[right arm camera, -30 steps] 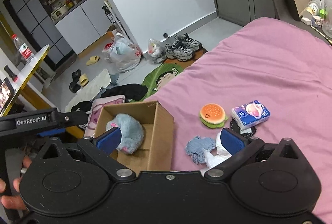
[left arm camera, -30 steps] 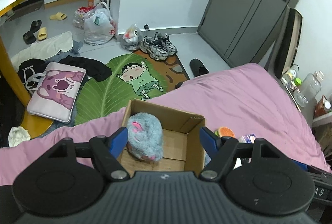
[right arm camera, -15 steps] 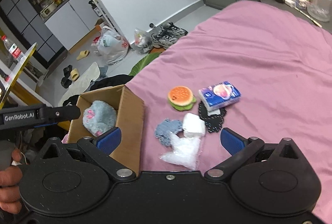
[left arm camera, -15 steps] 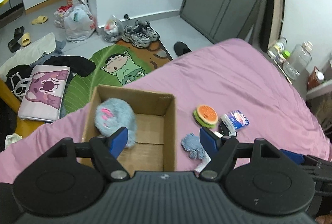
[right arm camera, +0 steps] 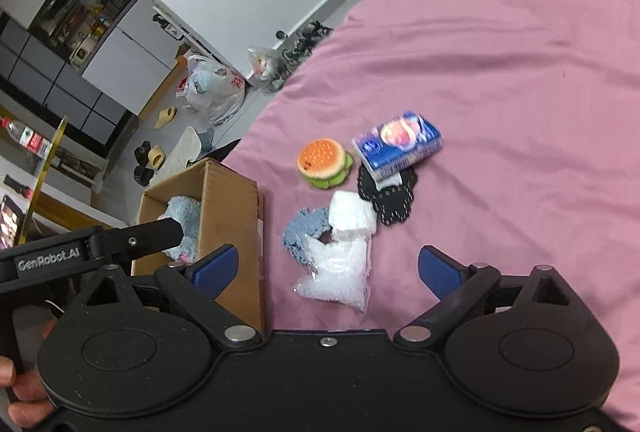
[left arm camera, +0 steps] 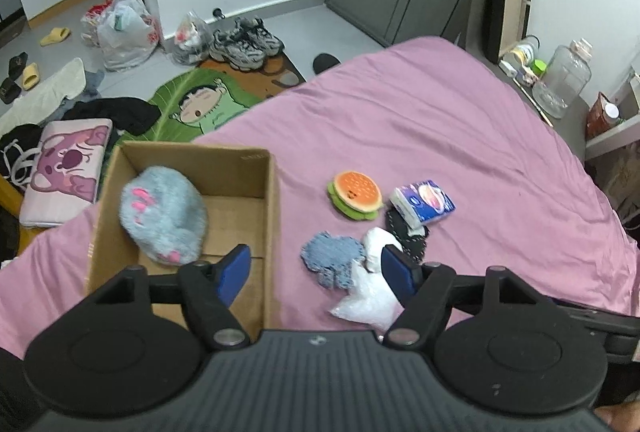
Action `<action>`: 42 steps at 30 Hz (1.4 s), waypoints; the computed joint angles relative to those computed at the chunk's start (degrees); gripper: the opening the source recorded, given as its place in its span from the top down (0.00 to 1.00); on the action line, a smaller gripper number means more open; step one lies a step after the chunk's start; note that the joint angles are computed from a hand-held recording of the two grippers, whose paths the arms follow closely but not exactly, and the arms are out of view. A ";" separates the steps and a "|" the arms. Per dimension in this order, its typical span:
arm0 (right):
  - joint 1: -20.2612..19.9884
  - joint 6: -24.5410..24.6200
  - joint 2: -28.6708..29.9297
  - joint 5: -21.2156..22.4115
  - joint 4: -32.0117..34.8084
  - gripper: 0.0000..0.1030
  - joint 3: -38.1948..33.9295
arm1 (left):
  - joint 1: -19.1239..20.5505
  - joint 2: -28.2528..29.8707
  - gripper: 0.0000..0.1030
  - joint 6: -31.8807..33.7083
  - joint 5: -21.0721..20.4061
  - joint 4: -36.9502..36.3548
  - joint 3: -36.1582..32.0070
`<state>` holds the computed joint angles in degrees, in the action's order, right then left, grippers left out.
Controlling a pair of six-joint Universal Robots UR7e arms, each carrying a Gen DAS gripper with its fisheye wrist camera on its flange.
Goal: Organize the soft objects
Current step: 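Reach the right tool to the clear plastic bag and grasp it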
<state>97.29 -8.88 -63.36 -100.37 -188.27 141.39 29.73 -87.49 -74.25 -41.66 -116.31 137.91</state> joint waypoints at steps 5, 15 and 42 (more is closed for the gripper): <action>-3.23 1.09 -0.05 3.28 0.95 0.11 -0.20 | 0.94 4.16 0.31 1.62 -0.92 -3.16 -0.62; -6.83 -1.10 1.77 5.17 6.47 0.15 -1.97 | 5.14 10.40 0.40 0.85 -2.21 -5.81 -3.05; -10.29 -4.87 5.87 7.09 14.75 0.68 -6.33 | 15.75 22.71 0.40 11.29 -6.69 -17.85 -10.65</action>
